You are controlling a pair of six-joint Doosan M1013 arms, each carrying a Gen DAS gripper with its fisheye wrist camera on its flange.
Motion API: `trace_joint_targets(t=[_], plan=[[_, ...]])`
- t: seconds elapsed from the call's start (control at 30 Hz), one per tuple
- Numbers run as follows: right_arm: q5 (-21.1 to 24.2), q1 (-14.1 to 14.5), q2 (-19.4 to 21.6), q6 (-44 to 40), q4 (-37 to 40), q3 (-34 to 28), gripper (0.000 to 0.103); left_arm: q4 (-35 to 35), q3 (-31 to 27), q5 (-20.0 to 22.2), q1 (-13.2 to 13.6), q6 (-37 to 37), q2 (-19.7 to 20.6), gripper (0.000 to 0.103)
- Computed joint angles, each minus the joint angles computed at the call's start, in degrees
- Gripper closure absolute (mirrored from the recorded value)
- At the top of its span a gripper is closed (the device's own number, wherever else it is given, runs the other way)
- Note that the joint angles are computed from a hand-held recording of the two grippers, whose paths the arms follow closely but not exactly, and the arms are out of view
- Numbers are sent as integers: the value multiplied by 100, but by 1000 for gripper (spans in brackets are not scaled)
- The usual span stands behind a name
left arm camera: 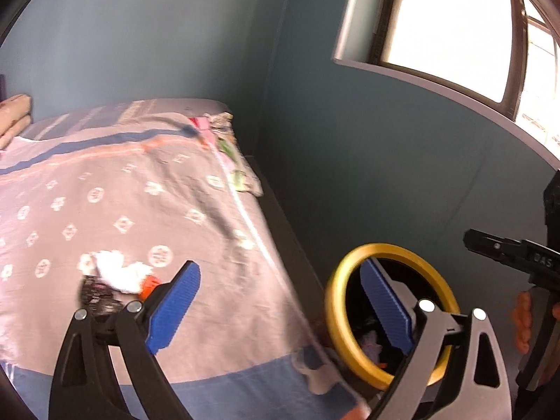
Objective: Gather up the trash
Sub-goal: 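Move both tools back to the bed toward the remaining black bag and orange peel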
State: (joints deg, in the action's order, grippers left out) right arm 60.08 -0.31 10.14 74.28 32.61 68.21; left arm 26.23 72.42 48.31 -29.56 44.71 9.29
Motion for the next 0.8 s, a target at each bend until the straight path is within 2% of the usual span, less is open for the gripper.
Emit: trace_joint_targets(t=[0.33,0.8], plan=[[223,555,174,51,-113,-376,46,543,386,382,296,-540,-343,12],[605,1309,608,141,-356,-905,46,402,992,579,893,-996,-618,12]])
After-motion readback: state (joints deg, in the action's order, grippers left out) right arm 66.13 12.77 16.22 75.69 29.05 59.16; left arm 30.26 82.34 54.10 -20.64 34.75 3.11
